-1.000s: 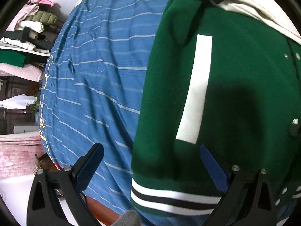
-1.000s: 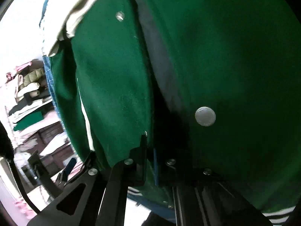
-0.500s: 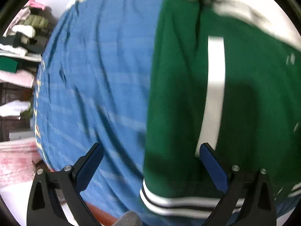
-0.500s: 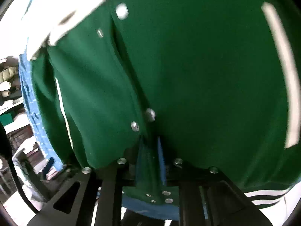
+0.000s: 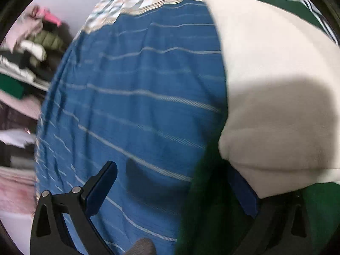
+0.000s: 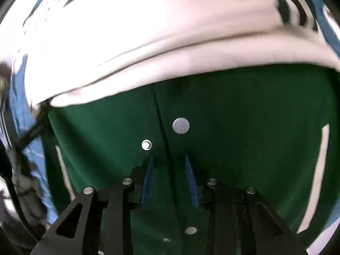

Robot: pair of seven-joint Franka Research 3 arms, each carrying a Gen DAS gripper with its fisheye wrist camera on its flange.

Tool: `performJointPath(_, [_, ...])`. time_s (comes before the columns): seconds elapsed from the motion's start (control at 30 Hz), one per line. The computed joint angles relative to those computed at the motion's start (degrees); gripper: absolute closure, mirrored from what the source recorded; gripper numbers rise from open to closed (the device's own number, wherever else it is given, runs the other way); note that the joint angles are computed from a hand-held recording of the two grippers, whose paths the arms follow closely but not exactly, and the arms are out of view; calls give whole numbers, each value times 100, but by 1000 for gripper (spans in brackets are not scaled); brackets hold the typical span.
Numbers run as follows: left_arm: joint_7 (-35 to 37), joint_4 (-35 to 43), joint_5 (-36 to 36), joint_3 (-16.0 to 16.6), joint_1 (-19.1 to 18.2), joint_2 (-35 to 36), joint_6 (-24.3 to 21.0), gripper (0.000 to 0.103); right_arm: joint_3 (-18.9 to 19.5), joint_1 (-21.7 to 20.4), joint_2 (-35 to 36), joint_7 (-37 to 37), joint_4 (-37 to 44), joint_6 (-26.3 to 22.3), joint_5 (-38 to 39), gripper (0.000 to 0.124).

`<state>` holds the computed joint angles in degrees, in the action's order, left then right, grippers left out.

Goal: Fold large clothes

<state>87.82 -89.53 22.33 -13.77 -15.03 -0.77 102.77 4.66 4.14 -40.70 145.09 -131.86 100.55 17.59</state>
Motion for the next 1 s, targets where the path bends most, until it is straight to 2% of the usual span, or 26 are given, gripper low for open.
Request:
performJointPath(0.1, [50,71,-110,22,26,-43,-140,0,-129,-132,-456,199,-315,450,260,91])
performJointPath(0.13, [148,8,-34,18,25,-113,-84,0,-243,-187,-748,183,-468,420,275,91])
performJointPath(0.2, [278,-70,72,-5,15,-173,-19,0,-425,-117,-1013,100,-816,899,490,91])
performJointPath(0.23, [409,-108,90,0,20,-195,9,0,-449,-206,-1085,-185,-1043,1164,918,91])
performJointPath(0.27, [496,-125,86,10,31,-208,36,0,-438,-236,-1016,-325,-1069,1170,1061,99])
performJointPath(0.3, [608,-124,64,25,47,-227,50,0,-384,-302,-872,-460,-907,856,802,116])
performJointPath(0.33, [730,-54,76,34,63,-186,51,0,-365,-181,-568,-517,-545,342,162,124])
performJointPath(0.37, [788,-60,85,11,47,-256,21,0,-319,-156,-393,-384,-313,101,-77,124])
performJointPath(0.4, [865,-131,56,14,49,-370,36,0,-203,-326,-358,-250,-212,-83,-67,124])
performJointPath(0.43, [945,-152,24,17,55,-481,-3,0,-249,-378,-419,-176,-184,-203,-57,124])
performJointPath(0.5, [1063,-10,-122,48,95,-574,-184,0,-287,-432,-497,-94,-136,-154,79,124])
performJointPath(0.53, [1094,205,-221,51,109,-546,-325,0,-354,-485,-692,-90,-133,-79,116,121])
performJointPath(0.6, [952,452,-325,-13,75,-493,-328,0,-453,-700,-887,-172,88,-293,-229,111])
performJointPath(0.67, [775,809,-367,-74,22,-242,-93,0,-465,-991,-903,-262,360,-375,-673,91])
performJointPath(0.7, [667,929,-335,-100,-11,-117,44,0,-497,-1159,-879,-375,478,-345,-957,88])
performJointPath(0.77, [452,1224,-76,-167,-130,291,245,0,-577,-1352,-718,-578,622,-294,-1224,86])
performJointPath(0.83, [327,1380,225,-179,-284,637,268,0,-762,-1536,-519,-831,639,-227,-1433,86])
performJointPath(0.9, [468,1370,419,-149,-419,955,129,0,-696,-1678,-124,-913,646,-67,-1631,86])
performJointPath(0.97, [615,1111,338,-80,-407,917,333,0,-764,-1830,44,-1072,565,-275,-1890,86])
performJointPath(1.0, [699,1019,228,-57,-375,870,434,0,-728,-1791,150,-1032,457,-114,-1783,85])
